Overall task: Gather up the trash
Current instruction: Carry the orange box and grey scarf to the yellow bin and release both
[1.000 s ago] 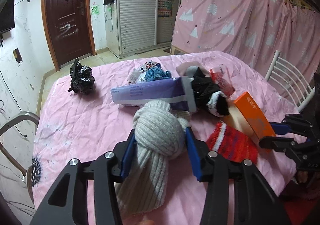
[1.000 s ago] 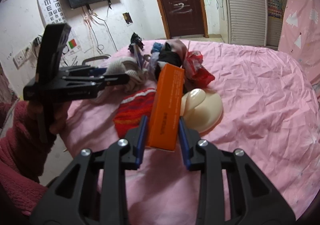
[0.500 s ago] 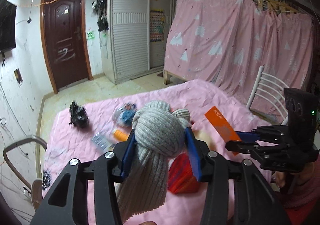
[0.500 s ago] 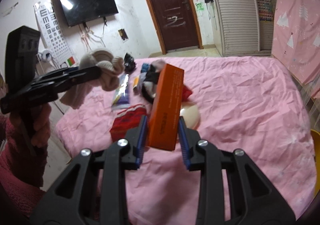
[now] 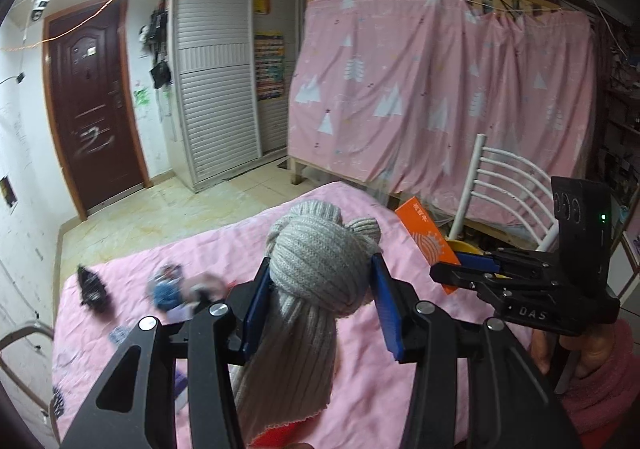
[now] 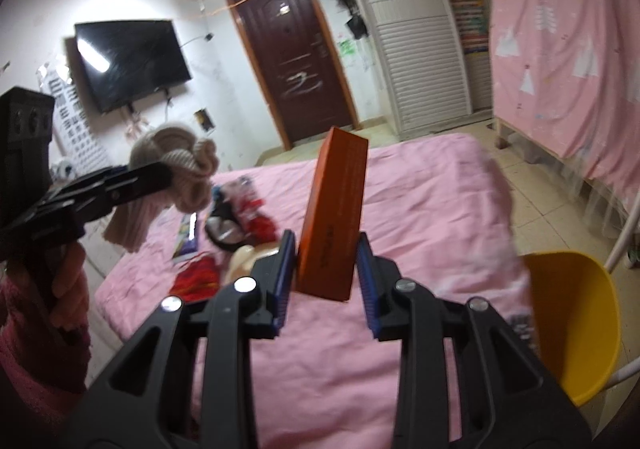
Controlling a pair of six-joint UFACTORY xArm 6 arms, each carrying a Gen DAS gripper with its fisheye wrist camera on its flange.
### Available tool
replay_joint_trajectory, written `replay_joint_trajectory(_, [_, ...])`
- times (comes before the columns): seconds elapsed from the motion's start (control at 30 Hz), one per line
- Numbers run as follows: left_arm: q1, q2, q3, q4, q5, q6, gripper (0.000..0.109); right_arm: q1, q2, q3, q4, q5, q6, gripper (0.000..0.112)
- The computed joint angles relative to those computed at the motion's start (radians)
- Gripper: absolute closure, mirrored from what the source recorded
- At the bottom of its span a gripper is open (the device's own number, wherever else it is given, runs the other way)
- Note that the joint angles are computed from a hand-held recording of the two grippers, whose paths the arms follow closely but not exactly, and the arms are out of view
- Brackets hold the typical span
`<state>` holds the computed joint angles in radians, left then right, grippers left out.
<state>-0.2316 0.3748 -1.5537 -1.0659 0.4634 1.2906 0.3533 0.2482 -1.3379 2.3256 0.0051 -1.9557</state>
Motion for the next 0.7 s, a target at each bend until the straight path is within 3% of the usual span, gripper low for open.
replay_joint_trajectory(0.43, [-0.144,0.069,-0.102,0.096,0.008,-0.09,0.07,-0.216,-0.125,0.128,0.418,0.063,-0.375,0.083])
replay_joint_trajectory(0.7, [-0.237,0.17,-0.23,0.225,0.015,-0.268,0.07,-0.316,-0.116,0.147,0.575,0.054,-0.52,0.083])
